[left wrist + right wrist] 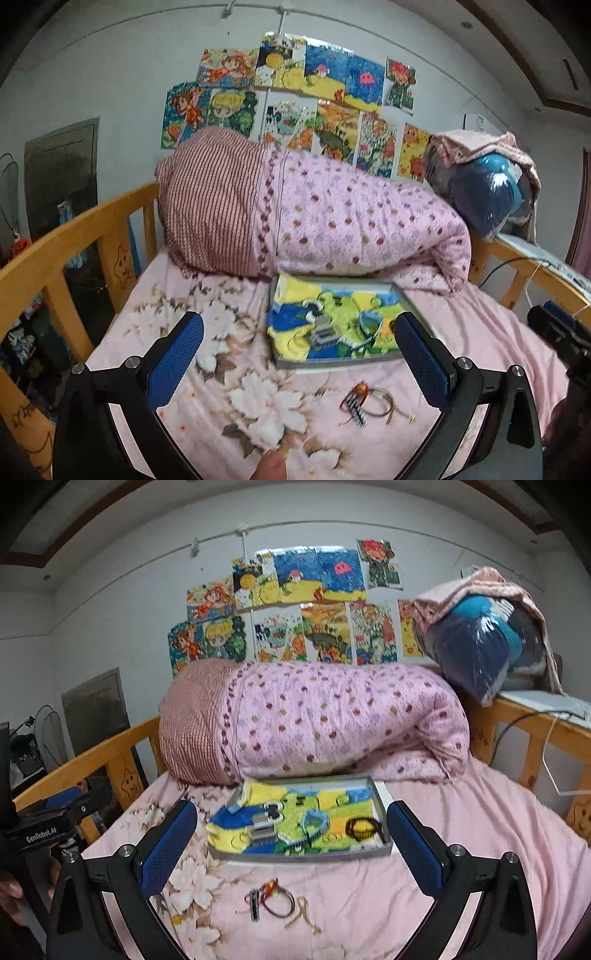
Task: Organize jewelry
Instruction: 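Withdraw both tools from the tray back over the remaining jewelry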
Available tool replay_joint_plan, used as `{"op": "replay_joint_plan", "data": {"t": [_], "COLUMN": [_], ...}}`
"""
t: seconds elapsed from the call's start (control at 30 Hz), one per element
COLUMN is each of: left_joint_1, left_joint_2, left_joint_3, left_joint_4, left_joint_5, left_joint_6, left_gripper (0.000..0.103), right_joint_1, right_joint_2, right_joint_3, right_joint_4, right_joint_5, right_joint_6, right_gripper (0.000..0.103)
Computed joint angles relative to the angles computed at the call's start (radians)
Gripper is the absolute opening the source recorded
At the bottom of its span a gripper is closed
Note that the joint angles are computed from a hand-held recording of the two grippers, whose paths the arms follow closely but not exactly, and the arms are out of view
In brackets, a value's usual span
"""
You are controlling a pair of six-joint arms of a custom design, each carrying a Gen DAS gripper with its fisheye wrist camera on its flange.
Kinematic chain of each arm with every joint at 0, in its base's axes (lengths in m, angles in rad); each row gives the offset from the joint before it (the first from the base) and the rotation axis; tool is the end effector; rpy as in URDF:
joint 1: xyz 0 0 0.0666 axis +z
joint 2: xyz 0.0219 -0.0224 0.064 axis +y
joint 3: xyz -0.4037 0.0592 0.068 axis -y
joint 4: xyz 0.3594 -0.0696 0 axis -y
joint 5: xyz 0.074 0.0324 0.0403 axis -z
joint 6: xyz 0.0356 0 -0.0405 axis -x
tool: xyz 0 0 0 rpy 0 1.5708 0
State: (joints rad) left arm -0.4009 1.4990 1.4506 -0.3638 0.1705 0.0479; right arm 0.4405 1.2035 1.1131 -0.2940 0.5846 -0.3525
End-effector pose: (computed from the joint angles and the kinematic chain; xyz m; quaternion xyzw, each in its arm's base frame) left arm 0.4759 -0.2087 0.4769 0.1923 0.8127 -0.1908 0.5159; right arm 0.3653 0.1500 0.4603 0.1260 0.8003 -0.0137 0.5860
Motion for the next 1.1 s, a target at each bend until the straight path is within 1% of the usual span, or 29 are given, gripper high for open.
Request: {"op": "replay_joint_plan", "data": {"t": [0.13,0.23,0.4,0.5,0.63,0.73,0.8,0.83,0.87,1.0,1.1], "left_joint_1": [0.005,0.008,0.005,-0.007,-0.024,-0.033,-0.036,-0.036,-0.035,-0.023,-0.023], "left_joint_2": [0.009,0.029,0.062,0.077,0.089,0.106,0.121,0.126,0.133,0.17,0.202], "left_joint_3": [-0.028,-0.024,0.002,0.016,0.02,0.032,0.045,0.05,0.058,0.099,0.143], "left_joint_4": [-0.026,-0.06,-0.145,-0.197,-0.236,-0.273,-0.303,-0.316,-0.333,-0.396,-0.449], "left_joint_5": [-0.007,-0.007,0.013,0.014,-0.003,-0.015,-0.018,-0.015,-0.008,0.048,0.066], "left_joint_6": [-0.029,-0.033,-0.061,-0.091,-0.12,-0.137,-0.139,-0.138,-0.135,-0.112,-0.097], "left_gripper": [0.101,0.101,0.101,0.101,0.101,0.101,0.101,0.101,0.101,0.101,0.101], "right_joint_1": [0.006,0.003,-0.019,-0.035,-0.061,-0.075,-0.092,-0.102,-0.107,-0.136,-0.145], "right_joint_2": [0.009,0.021,0.038,0.044,0.056,0.069,0.09,0.108,0.118,0.156,0.188], "right_joint_3": [-0.016,-0.024,-0.044,-0.058,-0.069,-0.063,-0.048,-0.035,-0.03,-0.018,-0.004], "right_joint_4": [-0.026,-0.048,-0.09,-0.109,-0.144,-0.171,-0.209,-0.241,-0.254,-0.271,-0.283], "right_joint_5": [0.002,-0.008,-0.045,-0.065,-0.107,-0.138,-0.186,-0.213,-0.224,-0.304,-0.319], "right_joint_6": [-0.026,-0.034,-0.063,-0.087,-0.128,-0.139,-0.131,-0.118,-0.107,-0.034,0.053], "right_gripper": [0.103,0.103,0.103,0.103,0.103,0.103,0.103,0.103,0.103,0.103,0.103]}}
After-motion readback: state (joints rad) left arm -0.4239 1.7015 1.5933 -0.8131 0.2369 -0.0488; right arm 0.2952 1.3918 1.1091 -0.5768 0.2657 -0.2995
